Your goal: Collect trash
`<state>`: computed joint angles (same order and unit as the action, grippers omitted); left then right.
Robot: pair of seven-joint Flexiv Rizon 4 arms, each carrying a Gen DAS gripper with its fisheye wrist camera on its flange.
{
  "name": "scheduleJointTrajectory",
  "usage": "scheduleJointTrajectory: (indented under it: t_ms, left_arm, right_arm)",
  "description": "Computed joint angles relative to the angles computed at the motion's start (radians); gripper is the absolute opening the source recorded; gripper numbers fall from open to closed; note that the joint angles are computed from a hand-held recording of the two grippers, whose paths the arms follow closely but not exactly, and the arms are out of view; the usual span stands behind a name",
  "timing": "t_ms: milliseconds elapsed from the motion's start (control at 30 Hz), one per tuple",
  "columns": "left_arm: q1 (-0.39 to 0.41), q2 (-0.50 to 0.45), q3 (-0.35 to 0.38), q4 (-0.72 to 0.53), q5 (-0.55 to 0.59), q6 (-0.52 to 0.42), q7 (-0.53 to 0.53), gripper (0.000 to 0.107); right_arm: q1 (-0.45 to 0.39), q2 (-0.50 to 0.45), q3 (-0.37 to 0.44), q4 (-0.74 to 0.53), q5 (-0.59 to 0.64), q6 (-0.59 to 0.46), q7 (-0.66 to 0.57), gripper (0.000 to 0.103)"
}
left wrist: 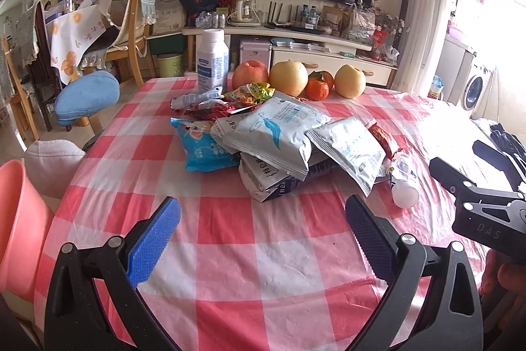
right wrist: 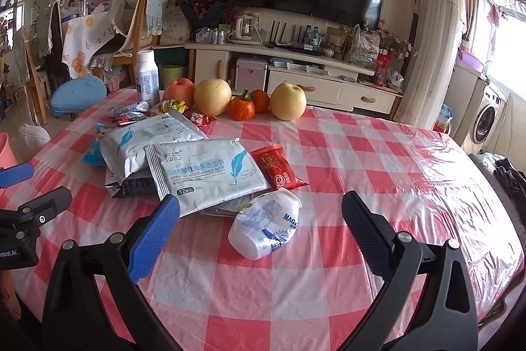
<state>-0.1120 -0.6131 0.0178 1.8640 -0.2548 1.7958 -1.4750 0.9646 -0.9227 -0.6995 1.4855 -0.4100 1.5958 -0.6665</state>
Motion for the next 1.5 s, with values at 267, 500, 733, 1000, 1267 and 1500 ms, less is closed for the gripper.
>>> scheduleJointTrajectory:
  t_ms: [267,500,733,1000,1267,1500]
  left_arm:
    - [0.046,-0.043,-0.049,-0.095,0.035,-0.076,0.07,0.099]
    - [0.043,-0.104,-0.029,-0.221,0.03,-0.157,0.107,0.099]
    - [0.07,-0.176,-0.047,-0.372,0.033,-0.276,0.169,0.099]
    - [0.043,-0.26,0.011,-0.538,0.093,-0.411,0.227,0.099]
    - [0.09,-0.287,-0.087,-0.561,0.047,-0.46,0.301,0.099]
    - [0.128,-0.269,-0.197,-0.507,-0.001,-0.479,0.423,0.098]
  right_arm:
    - [-0.262,-0.005,0.335,-0.164,-0.044,-0.136,-0.058,0.099]
    - [-0.506,-0.082,0.734,-0.352,0.028,-0.213,-0.219,0.099]
    - [-0.626,-0.169,1.039,-0.508,0.203,-0.299,-0.437,0.099]
    - [-0.687,-0.242,1.246,-0.646,0.376,-0.406,-0.631,0.067]
    - [-0.625,-0.245,1.157,-0.713,0.423,-0.498,-0.672,0.067]
    - [-0.577,-0.229,0.995,-0.713,0.478,-0.488,-0.591,0.077]
